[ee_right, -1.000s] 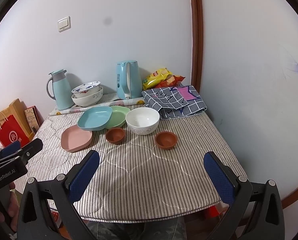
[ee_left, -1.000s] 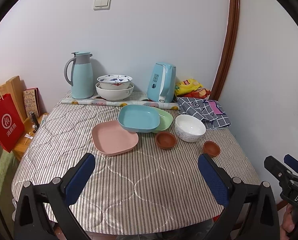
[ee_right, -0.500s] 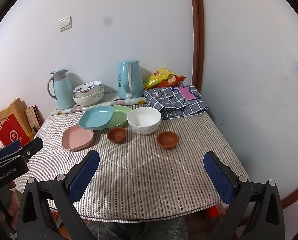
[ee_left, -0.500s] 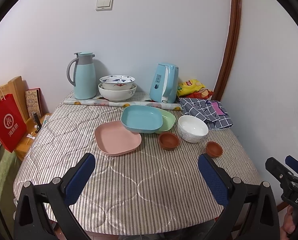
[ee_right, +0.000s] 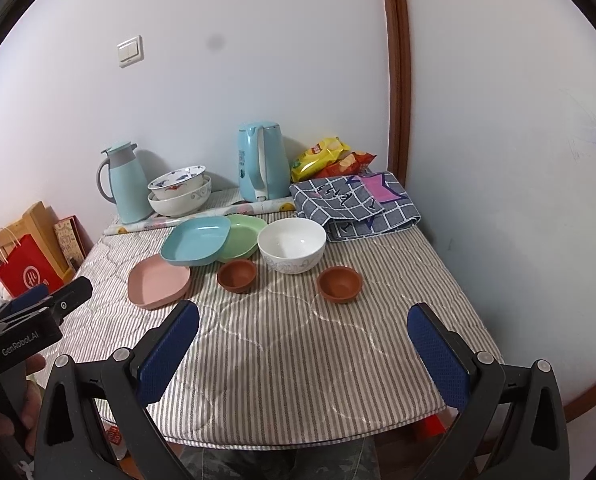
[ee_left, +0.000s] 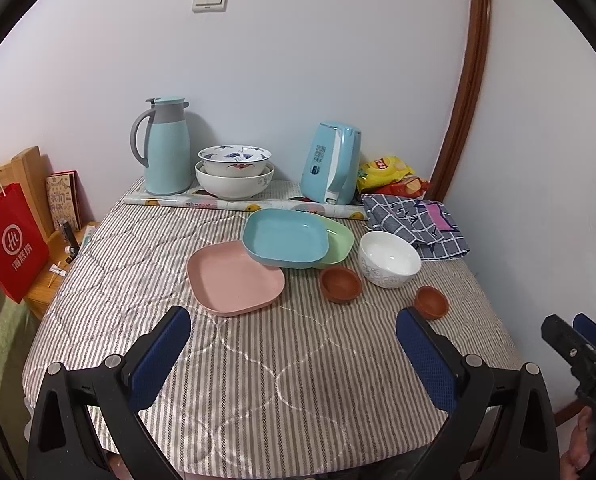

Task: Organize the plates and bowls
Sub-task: 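Move the right tool toward the light-blue plate resting on the green plate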

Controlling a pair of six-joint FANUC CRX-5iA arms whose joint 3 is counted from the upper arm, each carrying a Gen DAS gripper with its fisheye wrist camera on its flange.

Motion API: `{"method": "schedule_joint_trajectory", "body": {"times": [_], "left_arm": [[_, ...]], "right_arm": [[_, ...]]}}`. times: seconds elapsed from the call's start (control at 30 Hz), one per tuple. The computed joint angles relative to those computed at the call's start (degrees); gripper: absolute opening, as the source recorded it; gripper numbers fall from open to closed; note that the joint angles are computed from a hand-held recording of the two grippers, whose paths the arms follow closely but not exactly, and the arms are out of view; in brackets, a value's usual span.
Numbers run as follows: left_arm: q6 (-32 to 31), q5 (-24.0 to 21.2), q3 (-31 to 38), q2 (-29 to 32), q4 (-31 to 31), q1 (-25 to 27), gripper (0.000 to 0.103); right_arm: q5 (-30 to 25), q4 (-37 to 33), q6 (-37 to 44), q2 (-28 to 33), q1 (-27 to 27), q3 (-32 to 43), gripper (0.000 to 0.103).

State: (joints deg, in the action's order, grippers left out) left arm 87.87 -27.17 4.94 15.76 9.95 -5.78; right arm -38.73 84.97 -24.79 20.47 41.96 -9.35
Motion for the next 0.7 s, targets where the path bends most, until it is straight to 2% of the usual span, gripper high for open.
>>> {"method": "schedule_joint_trajectory", "body": {"times": [0.23,0.47,0.57,0.7], "left_arm": [[0.32,-2.95,4.29,2.79,-0.27,0.85,0.103],[3.36,-6.75,10.87,6.55,-3.24,1.16,0.103],[5.15,-8.60,14.54,8.86,-4.98,1.26,0.103],[6.87,-10.73,18.31,11.66,-6.19,1.45,0.103]], "right_arm": [[3.11,-1.38,1.65,1.74,-1.59,3.42,0.101],[4.88,-5.84,8.35,5.28,-2.48,9.58,0.100],[6.01,-11.62,15.12,7.39,-2.54,13.78,0.095],[6.27,-17.05,21.82,11.03,-2.82,19.69,0.095]]}}
